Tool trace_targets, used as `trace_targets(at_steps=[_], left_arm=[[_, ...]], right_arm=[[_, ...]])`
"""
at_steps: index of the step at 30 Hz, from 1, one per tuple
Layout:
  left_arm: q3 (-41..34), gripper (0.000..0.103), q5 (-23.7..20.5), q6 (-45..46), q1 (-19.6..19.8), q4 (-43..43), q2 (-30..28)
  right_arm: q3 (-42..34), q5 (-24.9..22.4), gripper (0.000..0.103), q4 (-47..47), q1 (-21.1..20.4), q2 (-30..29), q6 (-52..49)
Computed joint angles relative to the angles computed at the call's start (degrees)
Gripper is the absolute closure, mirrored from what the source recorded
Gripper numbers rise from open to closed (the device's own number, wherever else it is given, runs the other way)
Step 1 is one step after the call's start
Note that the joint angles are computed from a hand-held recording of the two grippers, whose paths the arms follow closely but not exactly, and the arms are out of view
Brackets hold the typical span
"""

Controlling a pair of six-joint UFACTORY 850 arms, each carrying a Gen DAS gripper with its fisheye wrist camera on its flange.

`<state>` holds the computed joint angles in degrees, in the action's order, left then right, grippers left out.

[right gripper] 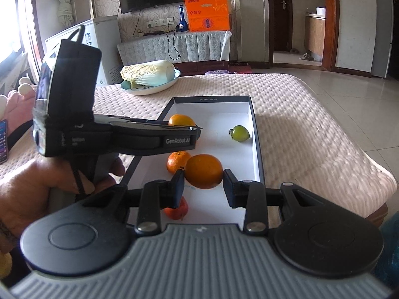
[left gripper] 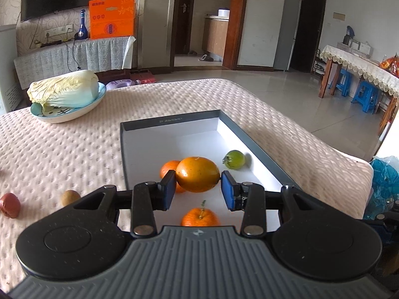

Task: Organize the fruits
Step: 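Carry the orange with the left gripper while the right gripper carries its orange to the box, then open the left gripper to drop the orange into the box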

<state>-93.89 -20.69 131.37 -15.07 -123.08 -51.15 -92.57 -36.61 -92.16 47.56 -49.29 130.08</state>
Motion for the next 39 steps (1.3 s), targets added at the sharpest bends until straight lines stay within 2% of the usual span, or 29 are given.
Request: trace_targets(at_steps=[6, 10, 20, 23, 28, 35, 39], left_arm=[[-0.5, 0.058, 0.2, -1.0, 0.0, 1.5, -0.3], [-1.0, 0.058, -0.5, -6.2, 0.2, 6.5, -0.4], [-1.0, 0.056, -0.9, -8.2, 0.1, 9.6, -0.3], [0.2, 0.048, -1.3, -4.0, 0.2, 5.5, 0.4], [2.5, 0.047, -1.9, -1.3, 0.5, 1.5, 1.9], [8.7, 0.047, -1.6, 6.9, 1.2, -8.3, 6.3], [12.3, 0.047, -2.1, 6.7, 2.1, -8.9, 8.9]], right_arm=[[0.7, -0.2, 0.066, -0.3, 0.0, 0.4, 0.8], [0.8, -0.2, 0.066, -0.4, 0.0, 0.4, 0.8], [0.0, -0.5, 0.066, 1.0, -0.1, 0.0, -0.5], [-0.7, -0.9, 0.066, 2.1, -0.1, -0.5, -1.3], [-1.4, -1.6, 0.066, 3.9, -0.1, -1.1, -2.4], [-1.5, -2.6, 0.066, 5.9, -0.2, -1.3, -2.6], [-1.4, -2.6, 0.066, 5.0, -0.2, -1.2, -1.1]])
